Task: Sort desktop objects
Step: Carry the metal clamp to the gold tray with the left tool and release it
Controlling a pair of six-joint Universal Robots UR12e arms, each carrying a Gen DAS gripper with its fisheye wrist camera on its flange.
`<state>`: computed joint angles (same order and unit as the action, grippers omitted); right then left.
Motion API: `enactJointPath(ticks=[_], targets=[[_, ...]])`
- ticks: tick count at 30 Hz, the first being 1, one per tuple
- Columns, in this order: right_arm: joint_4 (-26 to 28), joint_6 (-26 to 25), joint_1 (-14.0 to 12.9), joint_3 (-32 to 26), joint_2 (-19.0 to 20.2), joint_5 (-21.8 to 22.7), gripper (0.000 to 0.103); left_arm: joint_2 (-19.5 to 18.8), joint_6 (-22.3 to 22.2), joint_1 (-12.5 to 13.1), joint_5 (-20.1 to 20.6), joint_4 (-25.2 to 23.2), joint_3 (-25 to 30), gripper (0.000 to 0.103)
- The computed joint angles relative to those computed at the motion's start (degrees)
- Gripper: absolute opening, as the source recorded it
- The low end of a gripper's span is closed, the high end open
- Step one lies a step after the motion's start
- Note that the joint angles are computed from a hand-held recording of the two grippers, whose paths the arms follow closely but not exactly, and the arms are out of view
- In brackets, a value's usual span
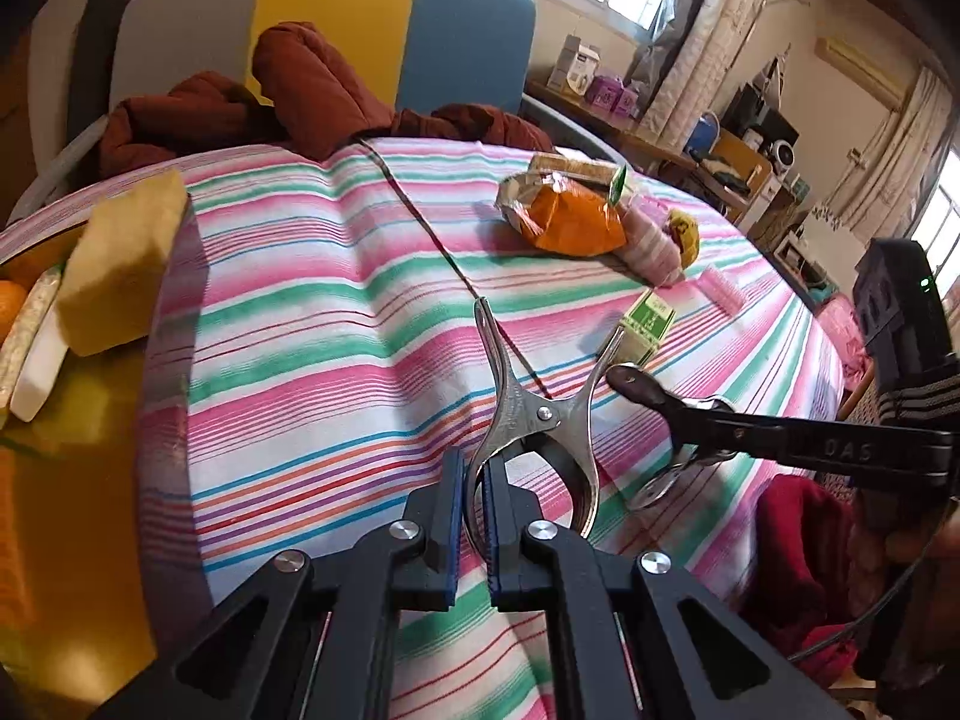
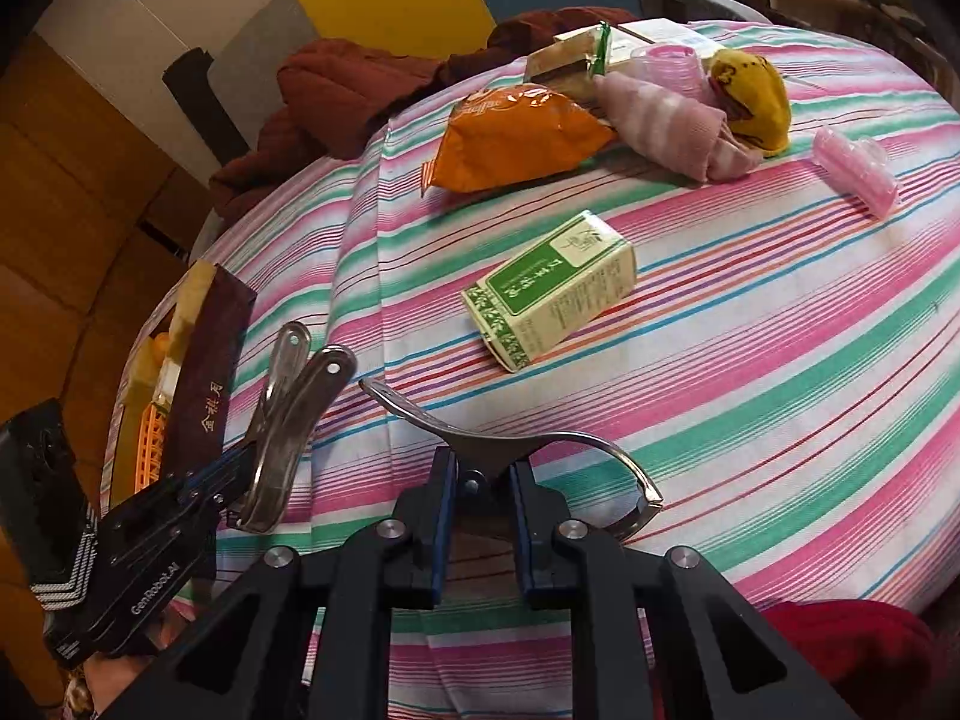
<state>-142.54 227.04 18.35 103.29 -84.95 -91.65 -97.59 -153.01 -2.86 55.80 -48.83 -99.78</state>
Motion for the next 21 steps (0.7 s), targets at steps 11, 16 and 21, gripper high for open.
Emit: enactJointPath(ticks=[11,16,21], targets=[[-0.9,-5.0,1.7,-6.9,3.7,3.6,0.017,1.8,-6.2,4.9,-3.9,3.4,-0.2,0.005],[0.5,-9.3,2.8,-13.3,8.0,6.7,0.017,1.8,-10.8,8.0,-3.6,6.4,-0.1,0.005],[4.3,-14.2,4.4,-21.1,13.5,10.1,0.017,0.9,-15.3,11.2,-0.9,8.1,0.1,0.005]])
